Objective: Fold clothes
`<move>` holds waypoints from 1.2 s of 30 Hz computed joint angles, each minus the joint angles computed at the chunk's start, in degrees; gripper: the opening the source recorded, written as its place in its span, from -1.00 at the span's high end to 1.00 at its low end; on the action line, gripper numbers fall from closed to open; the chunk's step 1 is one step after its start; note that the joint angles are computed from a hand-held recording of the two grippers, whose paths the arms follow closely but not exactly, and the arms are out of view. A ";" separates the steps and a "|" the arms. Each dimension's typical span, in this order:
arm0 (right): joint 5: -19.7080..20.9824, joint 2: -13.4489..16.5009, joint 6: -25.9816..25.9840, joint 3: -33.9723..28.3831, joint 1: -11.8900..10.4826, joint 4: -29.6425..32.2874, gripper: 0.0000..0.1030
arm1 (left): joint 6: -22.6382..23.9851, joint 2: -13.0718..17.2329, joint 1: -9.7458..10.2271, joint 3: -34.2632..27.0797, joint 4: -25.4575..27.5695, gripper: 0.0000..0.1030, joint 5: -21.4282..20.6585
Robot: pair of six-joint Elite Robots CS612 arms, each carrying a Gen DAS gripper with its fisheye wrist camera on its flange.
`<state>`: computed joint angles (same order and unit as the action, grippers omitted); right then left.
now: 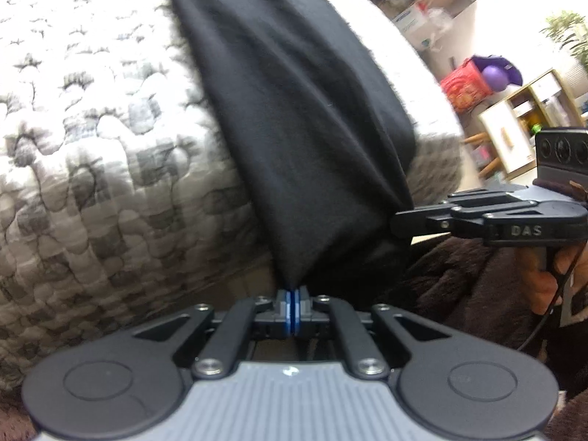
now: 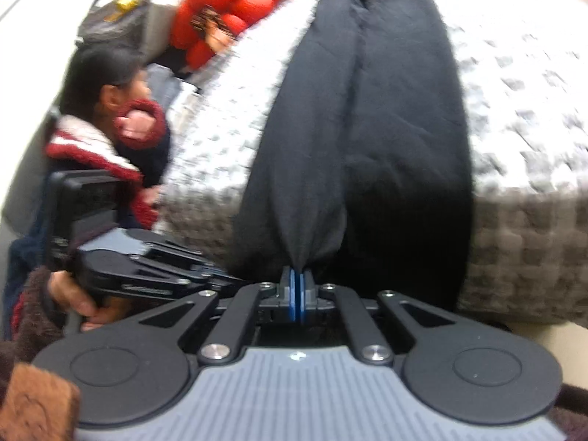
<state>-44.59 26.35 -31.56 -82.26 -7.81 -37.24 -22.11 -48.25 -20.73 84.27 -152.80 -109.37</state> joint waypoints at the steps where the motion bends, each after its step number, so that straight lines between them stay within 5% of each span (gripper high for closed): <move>1: -1.61 -0.10 0.74 0.68 0.28 0.16 0.92 | 0.68 0.08 -0.20 -0.68 2.27 0.92 1.10; 4: -7.84 -0.53 1.94 2.45 1.36 0.28 0.76 | 2.26 -0.33 -1.18 -0.95 5.59 0.92 5.89; 6: -9.73 -0.67 1.76 2.50 1.56 0.16 0.73 | 2.06 -0.72 -1.03 -0.21 3.22 0.91 5.06; 12: -3.66 -1.09 1.26 1.21 0.13 -2.43 0.72 | 2.07 -1.60 -0.59 1.51 -7.73 0.91 5.70; 22: 1.30 -0.92 2.91 2.31 0.24 -16.26 0.72 | 9.73 2.46 -0.78 -6.37 -11.41 0.91 11.99; 28: 1.65 -0.79 5.26 3.89 0.69 -18.73 0.72 | 14.43 7.14 0.51 -14.09 -7.53 0.94 5.98; 36: 1.36 -0.23 2.26 2.22 0.07 -11.08 0.71 | 16.91 9.61 0.83 -17.04 -7.12 0.99 1.45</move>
